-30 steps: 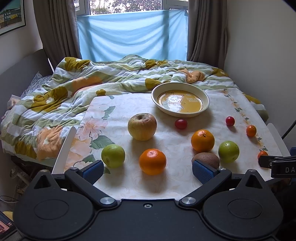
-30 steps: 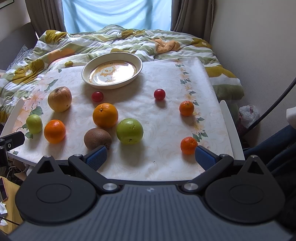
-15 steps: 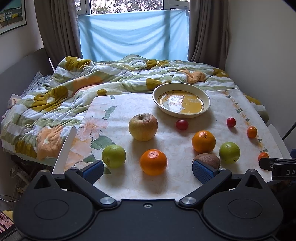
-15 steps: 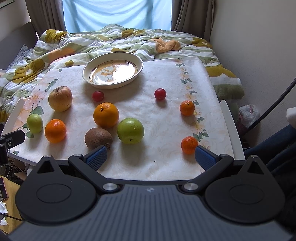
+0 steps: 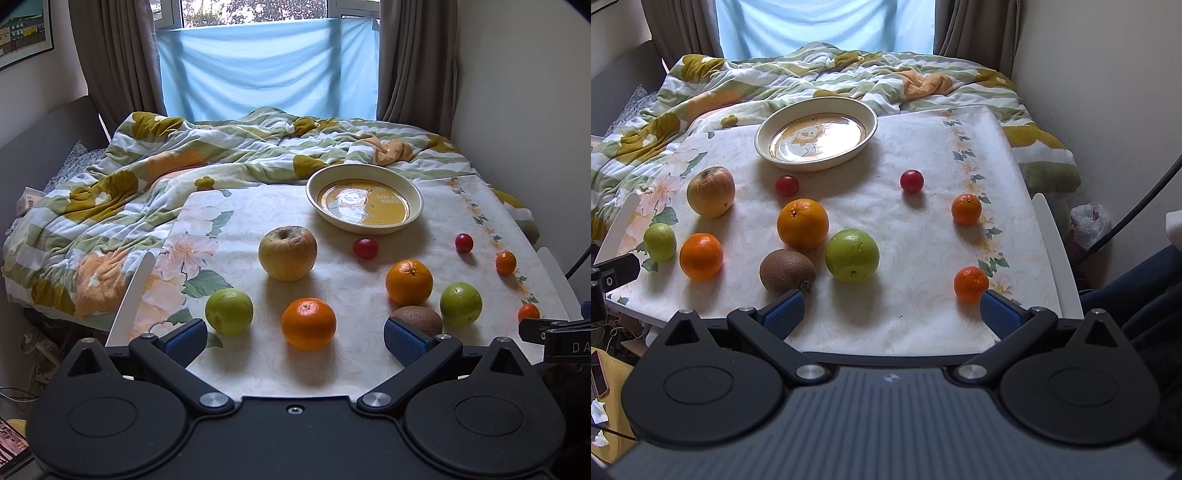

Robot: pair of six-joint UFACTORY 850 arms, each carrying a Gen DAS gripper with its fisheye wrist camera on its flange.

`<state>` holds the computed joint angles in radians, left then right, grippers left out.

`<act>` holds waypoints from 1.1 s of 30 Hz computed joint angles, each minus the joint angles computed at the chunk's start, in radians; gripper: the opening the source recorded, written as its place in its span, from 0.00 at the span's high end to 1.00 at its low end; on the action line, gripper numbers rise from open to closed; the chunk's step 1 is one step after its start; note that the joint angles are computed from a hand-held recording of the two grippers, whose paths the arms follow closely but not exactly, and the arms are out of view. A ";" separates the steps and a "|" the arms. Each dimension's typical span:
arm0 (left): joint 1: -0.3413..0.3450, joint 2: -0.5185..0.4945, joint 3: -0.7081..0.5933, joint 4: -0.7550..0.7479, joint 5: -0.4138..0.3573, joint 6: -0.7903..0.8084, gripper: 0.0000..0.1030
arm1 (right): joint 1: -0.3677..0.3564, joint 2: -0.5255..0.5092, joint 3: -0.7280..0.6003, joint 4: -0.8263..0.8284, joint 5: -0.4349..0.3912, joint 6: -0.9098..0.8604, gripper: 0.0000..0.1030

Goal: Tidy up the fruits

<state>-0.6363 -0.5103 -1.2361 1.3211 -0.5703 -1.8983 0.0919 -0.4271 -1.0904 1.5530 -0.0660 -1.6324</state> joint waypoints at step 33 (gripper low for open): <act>0.002 0.005 0.001 -0.007 -0.001 0.000 0.00 | -0.005 -0.003 -0.001 -0.033 -0.009 0.028 0.00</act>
